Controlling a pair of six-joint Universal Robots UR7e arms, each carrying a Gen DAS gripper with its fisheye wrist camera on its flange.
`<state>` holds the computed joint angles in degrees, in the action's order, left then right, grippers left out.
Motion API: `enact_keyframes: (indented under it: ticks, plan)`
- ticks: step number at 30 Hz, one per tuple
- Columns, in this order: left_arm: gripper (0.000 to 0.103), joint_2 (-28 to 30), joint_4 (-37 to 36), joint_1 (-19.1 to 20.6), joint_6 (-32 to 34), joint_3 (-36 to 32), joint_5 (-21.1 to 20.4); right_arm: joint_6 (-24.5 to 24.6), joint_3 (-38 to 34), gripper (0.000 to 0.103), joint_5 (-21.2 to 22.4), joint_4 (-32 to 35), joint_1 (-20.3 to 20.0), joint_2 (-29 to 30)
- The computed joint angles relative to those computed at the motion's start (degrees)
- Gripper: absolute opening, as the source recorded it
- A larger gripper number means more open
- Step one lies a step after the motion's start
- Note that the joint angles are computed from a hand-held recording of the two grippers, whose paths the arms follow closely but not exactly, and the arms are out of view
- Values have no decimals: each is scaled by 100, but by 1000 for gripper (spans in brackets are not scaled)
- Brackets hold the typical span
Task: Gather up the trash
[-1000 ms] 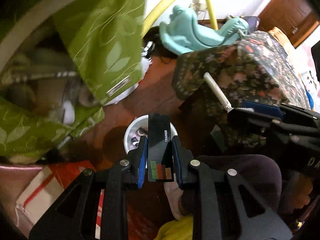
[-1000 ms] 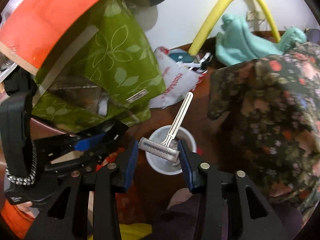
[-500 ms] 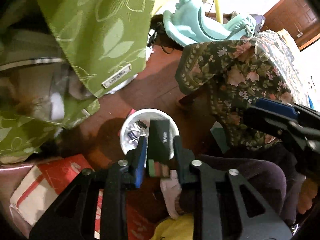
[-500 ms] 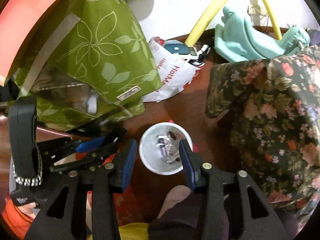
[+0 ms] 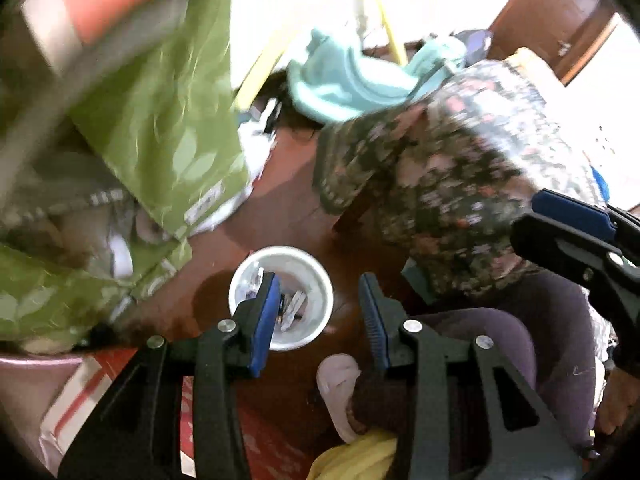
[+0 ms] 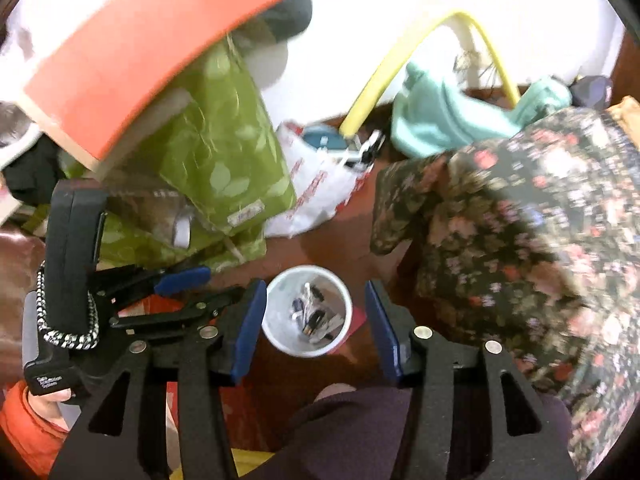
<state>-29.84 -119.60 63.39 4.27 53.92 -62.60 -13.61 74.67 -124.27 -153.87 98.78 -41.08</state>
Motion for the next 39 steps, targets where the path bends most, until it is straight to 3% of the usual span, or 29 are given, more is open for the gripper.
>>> enact_keyframes:
  ticks: [8,15,16,19,20,27,31,39]
  plan:
    - [40,-857,-1670,-541,911,1173,-521,-189,1160,47,-411,-2293,514,-712]
    - [40,-1486,-2979,-854,1549,1915,-1017,-802,1612,47,-1104,-4457,1026,-750]
    - [40,-1570,-3171,-893,1653,2020,-1065,-880,1630,49,-1172,-4694,1080,-724]
    - [40,-1747,-3442,-942,1783,2211,-1275,-1158,1615,70,-1383,-5397,1221,-606]
    - [43,-1820,-3489,-951,1803,2274,-1380,-1255,1584,73,-1463,-5633,1264,-547]
    - [84,-2027,-3938,-1041,2035,2613,-1275,-1961,1135,98,-2203,-6794,1452,-141]
    - [88,-2083,-4029,-1061,2112,2733,-1222,-2397,837,100,-2490,-7127,1496,64]
    - [88,-2084,-4045,-1066,2277,2839,-1135,-2218,911,100,-2559,-6995,1507,40]
